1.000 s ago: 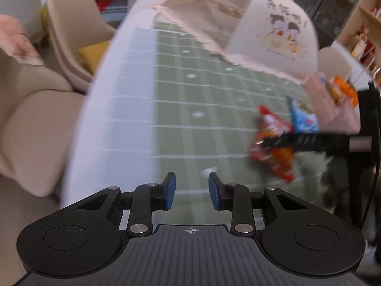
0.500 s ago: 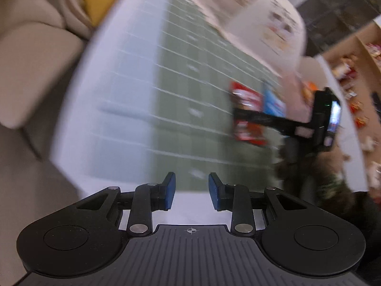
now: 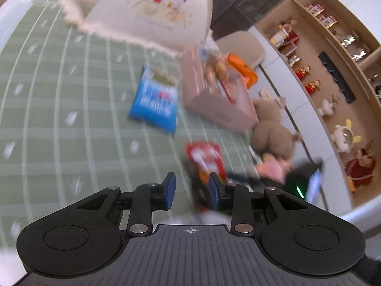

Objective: Organize snacks
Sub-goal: 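Grasp the red roast-duck pack with the right gripper and lift it, then move the left gripper to the blue seaweed snack pack while right holds the duck pack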

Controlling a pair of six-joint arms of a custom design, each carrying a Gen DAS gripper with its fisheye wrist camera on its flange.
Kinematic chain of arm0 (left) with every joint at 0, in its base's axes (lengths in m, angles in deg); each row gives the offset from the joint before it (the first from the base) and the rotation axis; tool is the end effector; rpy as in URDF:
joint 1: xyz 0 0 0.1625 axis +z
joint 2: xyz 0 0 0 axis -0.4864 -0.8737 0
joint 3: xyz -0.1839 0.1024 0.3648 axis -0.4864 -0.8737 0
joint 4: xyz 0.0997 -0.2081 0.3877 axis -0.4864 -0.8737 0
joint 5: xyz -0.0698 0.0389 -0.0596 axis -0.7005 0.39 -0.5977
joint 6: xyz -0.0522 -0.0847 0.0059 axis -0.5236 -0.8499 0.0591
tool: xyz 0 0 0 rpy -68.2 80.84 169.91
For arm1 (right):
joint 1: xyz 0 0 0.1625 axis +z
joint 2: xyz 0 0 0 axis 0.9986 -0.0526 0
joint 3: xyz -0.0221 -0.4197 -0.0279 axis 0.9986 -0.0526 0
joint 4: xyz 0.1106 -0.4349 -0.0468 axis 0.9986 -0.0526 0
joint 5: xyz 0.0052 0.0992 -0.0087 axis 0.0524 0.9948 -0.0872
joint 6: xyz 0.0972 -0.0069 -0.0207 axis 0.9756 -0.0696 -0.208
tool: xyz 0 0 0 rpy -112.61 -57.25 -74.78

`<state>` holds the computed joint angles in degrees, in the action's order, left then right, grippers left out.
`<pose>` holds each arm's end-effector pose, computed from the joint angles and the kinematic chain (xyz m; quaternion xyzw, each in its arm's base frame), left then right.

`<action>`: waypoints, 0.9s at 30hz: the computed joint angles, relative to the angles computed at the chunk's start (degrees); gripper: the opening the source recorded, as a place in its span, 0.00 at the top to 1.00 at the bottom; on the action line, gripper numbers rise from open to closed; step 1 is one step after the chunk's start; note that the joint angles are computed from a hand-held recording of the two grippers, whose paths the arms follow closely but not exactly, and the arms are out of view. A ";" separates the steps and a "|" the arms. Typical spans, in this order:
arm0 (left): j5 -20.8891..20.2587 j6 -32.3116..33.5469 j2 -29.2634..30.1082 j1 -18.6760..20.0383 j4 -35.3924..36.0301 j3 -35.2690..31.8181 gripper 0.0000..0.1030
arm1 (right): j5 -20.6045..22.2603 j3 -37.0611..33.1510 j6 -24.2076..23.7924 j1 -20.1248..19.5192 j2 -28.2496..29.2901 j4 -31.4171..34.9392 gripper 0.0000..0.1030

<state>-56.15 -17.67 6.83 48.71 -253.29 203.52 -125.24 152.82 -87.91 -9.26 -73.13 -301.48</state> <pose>-0.2423 -0.2931 0.0028 0.0435 0.9431 -0.3195 0.0817 0.0251 -0.3271 0.1367 0.2311 -0.8725 0.2310 0.3633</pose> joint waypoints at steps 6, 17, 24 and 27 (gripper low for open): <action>10.30 18.38 8.71 11.43 7.02 -15.77 0.67 | 8.06 0.54 1.22 -9.43 -10.94 11.76 0.10; 21.80 38.36 23.68 16.08 26.67 -32.90 0.60 | 20.58 2.48 -10.71 -17.95 -11.66 8.63 0.00; 14.49 29.77 19.12 13.99 32.60 -28.71 0.58 | 26.05 3.27 -15.34 -21.39 -13.43 10.20 0.00; 7.66 26.22 16.32 12.78 28.82 -24.61 0.59 | 28.06 3.76 -16.72 -22.77 -13.74 10.03 0.00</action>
